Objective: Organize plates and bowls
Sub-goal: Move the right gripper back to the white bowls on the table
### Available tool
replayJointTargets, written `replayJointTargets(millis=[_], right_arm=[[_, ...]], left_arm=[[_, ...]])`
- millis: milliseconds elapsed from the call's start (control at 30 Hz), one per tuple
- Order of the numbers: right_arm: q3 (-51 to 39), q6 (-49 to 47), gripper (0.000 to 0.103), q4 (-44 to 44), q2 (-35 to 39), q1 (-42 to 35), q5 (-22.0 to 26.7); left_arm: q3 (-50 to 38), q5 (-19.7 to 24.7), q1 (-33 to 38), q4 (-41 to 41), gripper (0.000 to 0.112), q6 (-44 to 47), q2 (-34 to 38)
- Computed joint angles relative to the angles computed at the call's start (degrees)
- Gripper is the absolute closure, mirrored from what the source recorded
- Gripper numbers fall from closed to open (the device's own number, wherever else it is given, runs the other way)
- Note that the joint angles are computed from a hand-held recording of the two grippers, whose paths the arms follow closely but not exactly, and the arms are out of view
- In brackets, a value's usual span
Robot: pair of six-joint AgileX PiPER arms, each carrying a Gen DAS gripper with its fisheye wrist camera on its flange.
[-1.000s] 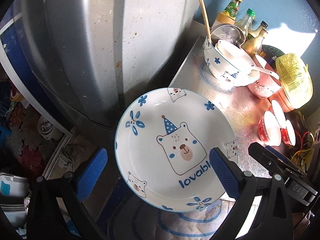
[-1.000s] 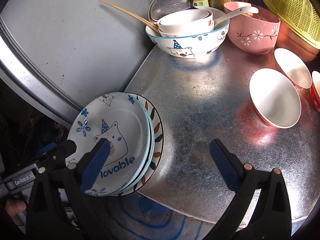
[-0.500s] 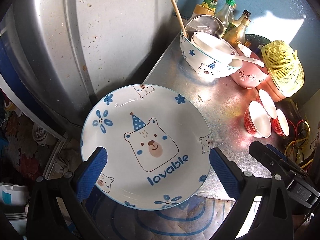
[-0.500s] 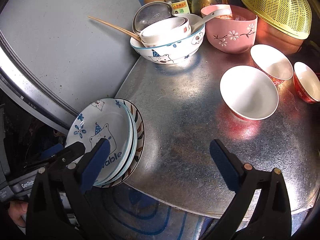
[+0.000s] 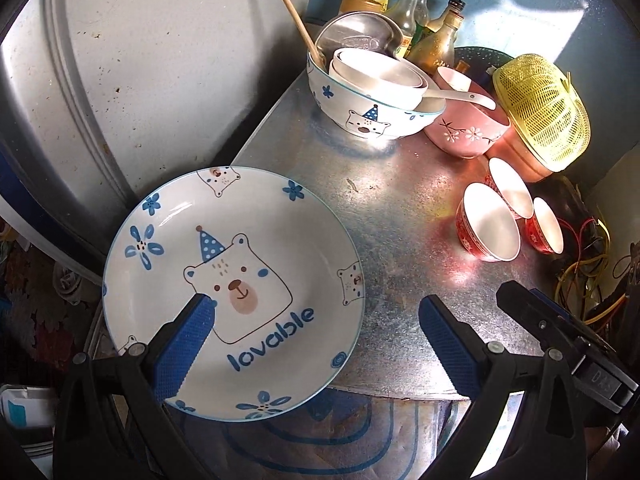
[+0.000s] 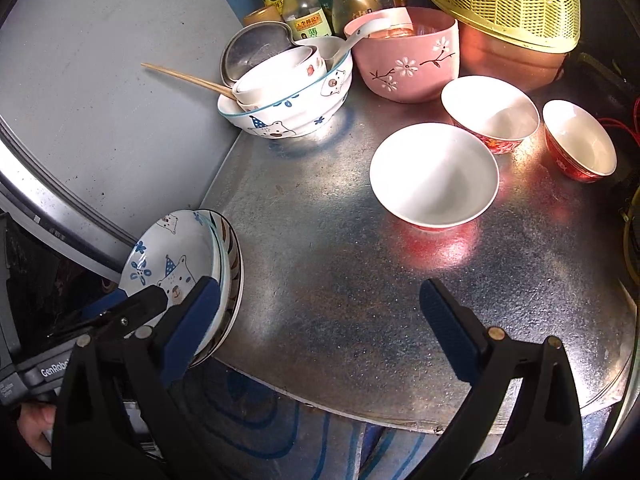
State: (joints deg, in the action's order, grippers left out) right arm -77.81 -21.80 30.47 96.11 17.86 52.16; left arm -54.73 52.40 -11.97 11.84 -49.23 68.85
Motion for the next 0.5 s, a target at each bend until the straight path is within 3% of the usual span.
replayJointTargets(millis=[500], right_arm=[[-1.21,-2.82,0.002,2.58,2.0,-9.37,2.26]], left_arm=[[-9.95,-1.84,-4.76,-0.26,0.01,0.49,10.9]])
